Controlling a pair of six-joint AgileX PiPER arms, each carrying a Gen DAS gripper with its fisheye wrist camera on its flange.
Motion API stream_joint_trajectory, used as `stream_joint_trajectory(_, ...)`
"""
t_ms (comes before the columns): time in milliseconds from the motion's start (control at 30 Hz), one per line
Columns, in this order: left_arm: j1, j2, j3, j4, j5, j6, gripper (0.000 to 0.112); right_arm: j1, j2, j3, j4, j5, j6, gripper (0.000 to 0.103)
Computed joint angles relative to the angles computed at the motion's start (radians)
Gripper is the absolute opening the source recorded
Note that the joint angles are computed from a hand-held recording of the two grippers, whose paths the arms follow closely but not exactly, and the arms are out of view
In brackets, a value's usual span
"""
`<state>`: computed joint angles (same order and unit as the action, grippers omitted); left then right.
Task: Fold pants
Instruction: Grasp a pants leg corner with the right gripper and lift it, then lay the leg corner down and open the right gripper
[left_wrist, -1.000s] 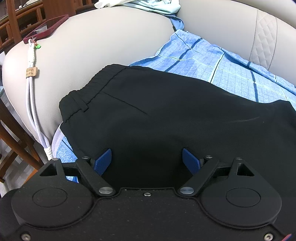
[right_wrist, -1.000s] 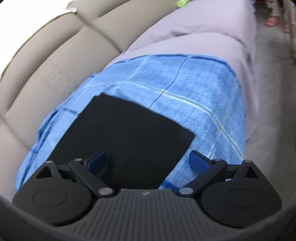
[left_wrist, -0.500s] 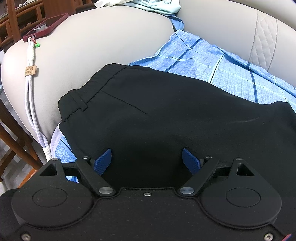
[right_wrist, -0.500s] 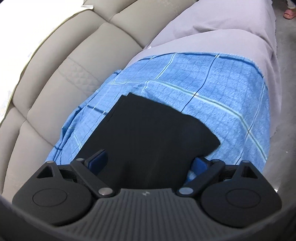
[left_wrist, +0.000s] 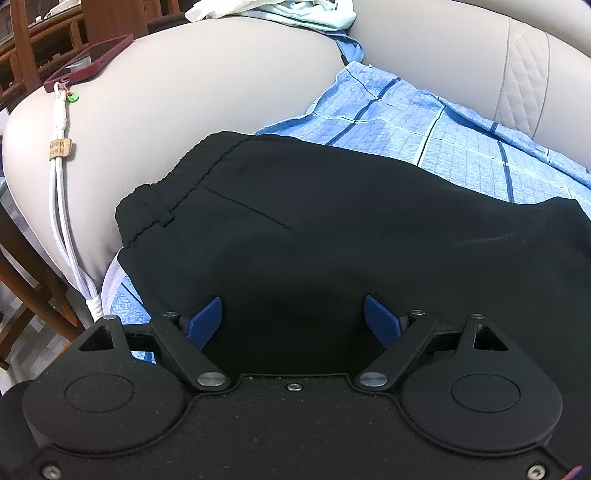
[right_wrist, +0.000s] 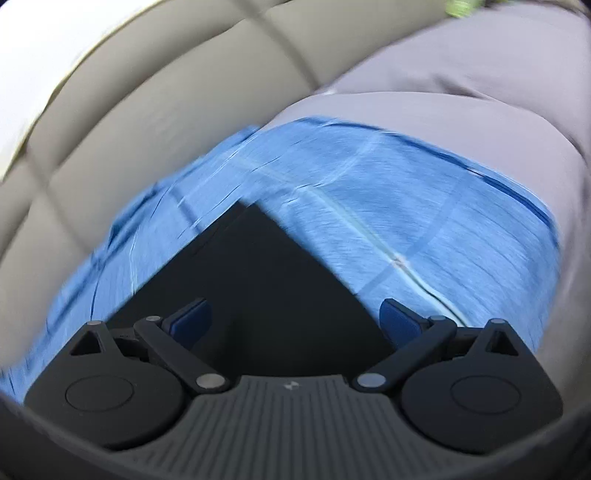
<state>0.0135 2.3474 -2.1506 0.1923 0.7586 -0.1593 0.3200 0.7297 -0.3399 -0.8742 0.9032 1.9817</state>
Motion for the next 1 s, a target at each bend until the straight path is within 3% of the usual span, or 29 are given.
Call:
stream_joint_trajectory(100,-0.007,0.000,-0.002,0.019,0.004,-0.017,0.085,-0.087,0.039,0.008,-0.036,-0.172,-0.060,0.100)
stream_joint_trajectory(233,-0.009,0.003,-0.009,0.023,0.011,-0.014,0.085,-0.184,0.130,-0.021,-0.045,-0.319,-0.171,0.100)
stream_joint_trajectory(300,-0.010,0.003,-0.009,0.024,0.011,-0.016,0.085,-0.257,0.142,-0.020,-0.036,-0.425,-0.200,0.095)
stream_joint_trajectory(333,-0.010,0.002,-0.008,0.027,0.009,-0.020,0.085,-0.283,0.147,-0.023,-0.025,-0.466,-0.210,0.087)
stream_joint_trajectory(367,-0.010,0.001,-0.004,0.028,0.005,-0.021,0.085,-0.284,0.164,-0.035,-0.027,-0.472,-0.200,0.080)
stream_joint_trajectory(433,-0.011,-0.005,0.010,0.033,-0.009,-0.021,0.085,-0.214,0.229,-0.087,-0.054,-0.379,-0.164,0.071)
stream_joint_trajectory(500,-0.008,-0.011,0.027,0.028,-0.028,-0.011,0.085,-0.159,0.303,-0.160,-0.030,-0.267,-0.179,0.046)
stream_joint_trajectory(533,-0.005,-0.013,0.032,0.020,-0.033,-0.003,0.085,-0.150,0.348,-0.215,0.021,-0.194,-0.191,0.015)
stream_joint_trajectory(667,0.014,-0.020,0.048,-0.035,-0.049,0.031,0.085,-0.064,0.429,-0.330,-0.012,-0.108,-0.083,0.014)
stream_joint_trajectory(767,0.027,-0.022,0.057,-0.073,-0.059,0.055,0.085,0.077,0.613,-0.539,-0.038,-0.071,-0.142,0.014)
stream_joint_trajectory(900,0.039,-0.018,0.046,-0.110,-0.049,0.087,0.085,0.176,0.908,-0.867,0.045,-0.215,-0.321,0.015)
stream_joint_trajectory(1000,0.044,-0.012,0.031,-0.132,-0.035,0.124,0.085,0.238,1.148,-1.154,0.225,-0.290,-0.598,0.017)
